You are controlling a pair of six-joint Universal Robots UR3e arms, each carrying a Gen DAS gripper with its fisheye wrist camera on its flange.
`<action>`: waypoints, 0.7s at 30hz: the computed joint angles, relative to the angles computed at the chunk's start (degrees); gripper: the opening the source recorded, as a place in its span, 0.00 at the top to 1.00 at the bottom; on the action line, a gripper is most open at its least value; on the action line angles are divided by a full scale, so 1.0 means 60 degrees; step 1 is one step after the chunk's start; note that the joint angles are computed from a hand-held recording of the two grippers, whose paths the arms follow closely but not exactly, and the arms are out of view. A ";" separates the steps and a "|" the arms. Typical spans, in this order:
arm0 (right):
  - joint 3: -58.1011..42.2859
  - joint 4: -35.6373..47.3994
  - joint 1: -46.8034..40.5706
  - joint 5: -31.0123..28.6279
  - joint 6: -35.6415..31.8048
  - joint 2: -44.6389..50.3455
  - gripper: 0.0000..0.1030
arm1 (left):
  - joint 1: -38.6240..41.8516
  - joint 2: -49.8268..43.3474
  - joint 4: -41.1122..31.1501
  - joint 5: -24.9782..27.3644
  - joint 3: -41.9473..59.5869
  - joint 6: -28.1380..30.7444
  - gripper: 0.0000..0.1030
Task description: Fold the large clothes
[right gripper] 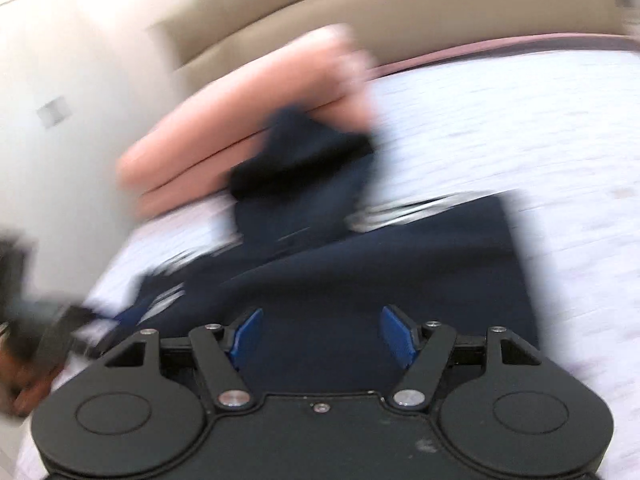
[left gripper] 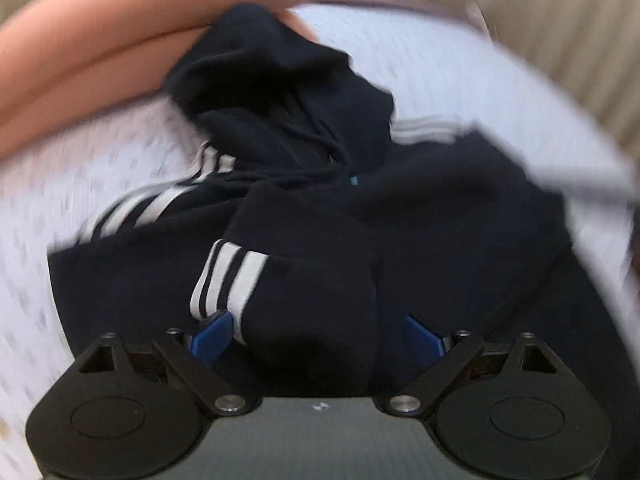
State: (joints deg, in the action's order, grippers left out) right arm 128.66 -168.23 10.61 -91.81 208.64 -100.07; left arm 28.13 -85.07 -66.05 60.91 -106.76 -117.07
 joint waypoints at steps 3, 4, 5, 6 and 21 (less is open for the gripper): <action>-0.0147 0.0495 -0.1417 0.0171 -0.0790 0.0324 0.22 | -0.0763 0.0320 0.3323 0.0809 -0.1896 -0.0340 0.12; -0.0197 0.0537 -0.1859 0.0472 -0.0949 0.0499 0.22 | -0.0848 0.0336 0.4136 0.0885 -0.2363 -0.0375 0.27; -0.0339 0.0523 -0.2238 0.0807 -0.0999 0.0859 0.22 | -0.0807 0.0379 0.4768 0.0837 -0.2750 -0.0381 0.48; -0.0490 0.0657 -0.2425 0.0939 -0.0915 0.1087 0.22 | -0.0595 0.0550 0.5356 0.0637 -0.3162 -0.0511 0.54; 0.0432 0.1742 -0.3815 0.2648 -0.0761 -0.0378 0.41 | 0.5930 0.2509 -0.4050 -0.2344 -0.2643 0.1015 0.59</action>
State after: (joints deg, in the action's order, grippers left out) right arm 131.25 -157.77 -12.28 -75.93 204.07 -102.34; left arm 63.71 -70.02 -90.35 46.85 -122.62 -110.99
